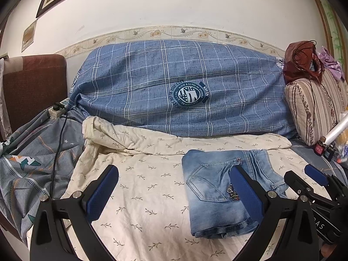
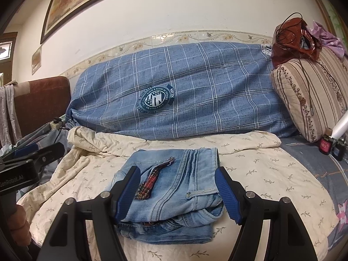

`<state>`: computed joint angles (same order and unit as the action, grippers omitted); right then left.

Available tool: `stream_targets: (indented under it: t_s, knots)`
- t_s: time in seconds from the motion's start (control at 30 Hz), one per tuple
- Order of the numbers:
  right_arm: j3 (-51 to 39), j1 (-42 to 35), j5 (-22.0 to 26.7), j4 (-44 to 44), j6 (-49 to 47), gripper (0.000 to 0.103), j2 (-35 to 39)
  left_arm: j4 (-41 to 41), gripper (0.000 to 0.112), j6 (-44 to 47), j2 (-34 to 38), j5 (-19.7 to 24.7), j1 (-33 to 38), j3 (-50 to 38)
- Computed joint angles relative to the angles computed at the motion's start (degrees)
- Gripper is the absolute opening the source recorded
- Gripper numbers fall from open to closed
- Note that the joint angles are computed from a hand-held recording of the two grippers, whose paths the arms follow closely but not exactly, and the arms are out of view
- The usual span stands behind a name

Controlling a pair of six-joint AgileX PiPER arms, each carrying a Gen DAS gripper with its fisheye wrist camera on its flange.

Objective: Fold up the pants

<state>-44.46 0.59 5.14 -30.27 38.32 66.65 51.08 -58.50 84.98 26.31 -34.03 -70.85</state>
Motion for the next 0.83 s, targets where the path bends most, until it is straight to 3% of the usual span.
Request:
stream_targets:
  t_s: [0.2,0.6,0.73,0.83]
  knots:
    - [0.08,0.92,0.38,-9.77,9.06,0.074,-0.21,-0.55,0.102,0.37,-0.39,-0.37,0.35,0.15]
    - [-0.24,1.25,0.4,-7.38,6.63,0.074,0.41,-1.47,0.102,1.25,-0.89,-1.29,0.51,0.45]
    - [-0.28,1.14,-0.06,-6.58,5.5,0.074,0.69,-2.18,0.102,0.77,-2.71,-7.52,2.03,3.17]
    - [-0.49,0.9,0.01,-10.52,8.86,0.074,1.06,1.68,0.102,-2.9,-1.51,-6.06,1.53,2.66]
